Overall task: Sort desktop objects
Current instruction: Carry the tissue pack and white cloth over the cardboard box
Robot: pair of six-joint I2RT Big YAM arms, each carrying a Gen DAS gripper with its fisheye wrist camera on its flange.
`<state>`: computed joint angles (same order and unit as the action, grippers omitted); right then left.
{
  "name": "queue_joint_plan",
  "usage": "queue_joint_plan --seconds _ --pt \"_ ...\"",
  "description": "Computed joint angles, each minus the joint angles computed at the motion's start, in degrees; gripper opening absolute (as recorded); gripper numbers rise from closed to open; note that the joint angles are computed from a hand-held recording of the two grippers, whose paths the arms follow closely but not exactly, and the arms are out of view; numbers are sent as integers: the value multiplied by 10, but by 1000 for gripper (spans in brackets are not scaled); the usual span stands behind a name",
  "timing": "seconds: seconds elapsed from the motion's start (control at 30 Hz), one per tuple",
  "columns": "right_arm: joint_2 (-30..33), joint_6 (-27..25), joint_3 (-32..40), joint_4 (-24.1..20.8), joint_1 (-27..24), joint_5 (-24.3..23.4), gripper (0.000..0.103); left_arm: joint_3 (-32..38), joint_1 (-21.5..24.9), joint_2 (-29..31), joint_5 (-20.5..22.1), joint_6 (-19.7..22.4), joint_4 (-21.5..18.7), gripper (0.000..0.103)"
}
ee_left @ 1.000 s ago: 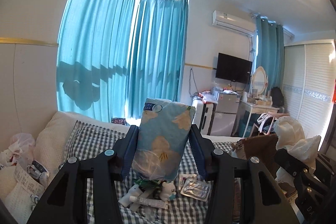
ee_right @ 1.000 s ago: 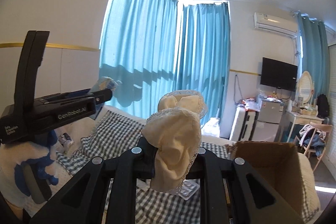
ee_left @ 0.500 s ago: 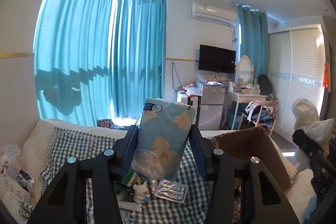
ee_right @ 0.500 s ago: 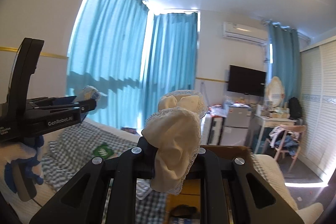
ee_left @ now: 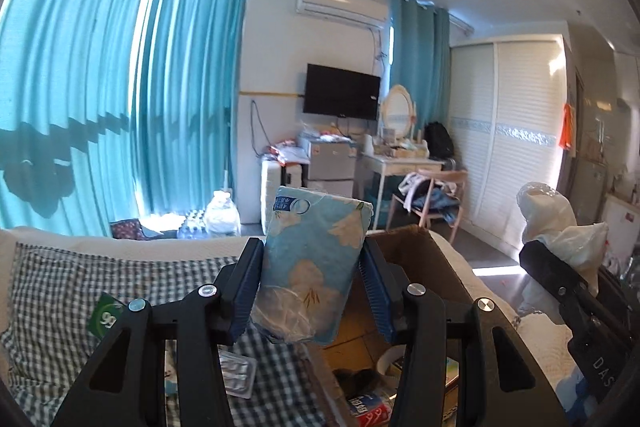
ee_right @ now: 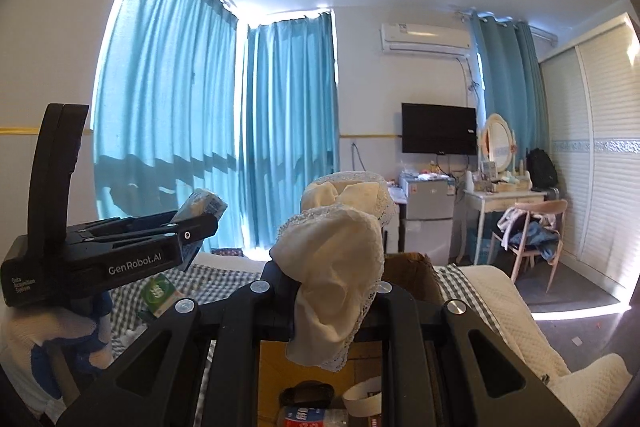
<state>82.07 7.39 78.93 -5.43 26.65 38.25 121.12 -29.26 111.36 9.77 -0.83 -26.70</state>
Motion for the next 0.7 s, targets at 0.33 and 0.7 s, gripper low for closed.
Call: queue_joint_plan --seconds 0.33,0.7 --pt "33 62 9 -60 -48 -28 16 165 -25 126 28 17 -102 50" --pt "65 139 8 -128 -96 -74 17 328 -46 244 30 54 -211 50"
